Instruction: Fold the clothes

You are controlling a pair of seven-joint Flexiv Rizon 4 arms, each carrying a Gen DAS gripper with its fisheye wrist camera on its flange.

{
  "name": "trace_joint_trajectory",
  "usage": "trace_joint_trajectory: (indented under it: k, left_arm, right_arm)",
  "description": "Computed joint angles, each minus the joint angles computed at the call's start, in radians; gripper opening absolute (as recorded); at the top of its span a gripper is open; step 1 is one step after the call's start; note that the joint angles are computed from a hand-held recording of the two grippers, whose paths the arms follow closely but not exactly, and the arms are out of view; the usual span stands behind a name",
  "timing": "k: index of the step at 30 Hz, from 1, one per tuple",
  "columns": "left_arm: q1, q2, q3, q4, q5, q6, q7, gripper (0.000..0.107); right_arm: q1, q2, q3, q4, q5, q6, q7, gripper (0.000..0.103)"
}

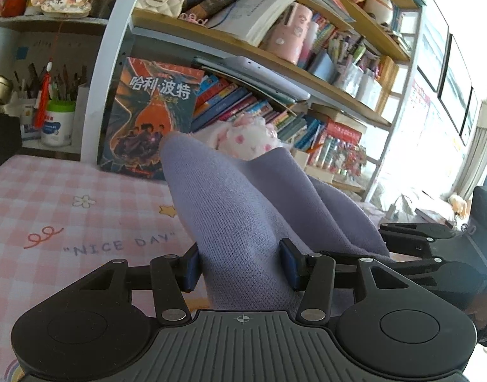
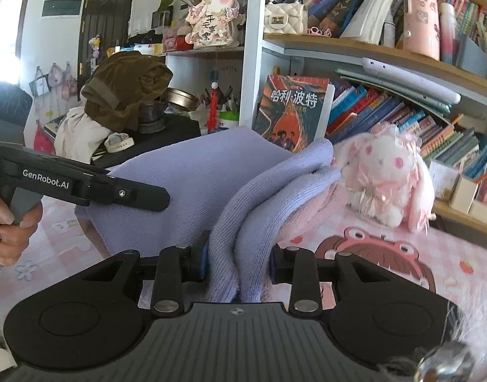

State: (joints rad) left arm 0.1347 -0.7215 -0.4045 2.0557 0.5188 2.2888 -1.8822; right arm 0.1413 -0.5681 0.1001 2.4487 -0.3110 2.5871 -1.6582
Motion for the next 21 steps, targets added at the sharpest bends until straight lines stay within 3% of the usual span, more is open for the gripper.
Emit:
trace_joint_trajectory:
  k: [12, 21]
  left_arm:
    - [0.031, -0.105, -0.062, -0.143, -0.040, -0.097, 0.011, 0.049]
    - [0.016, -0.196, -0.088, -0.288, -0.115, -0.178, 0.088, 0.049]
  right_arm:
    - [0.053, -0.087, -0.044, -0.163, 0.052, -0.067, -0.087, 0.030]
    - [0.019, -0.175, -0.059, -0.345, -0.018, -0.151, -0.055, 0.030]
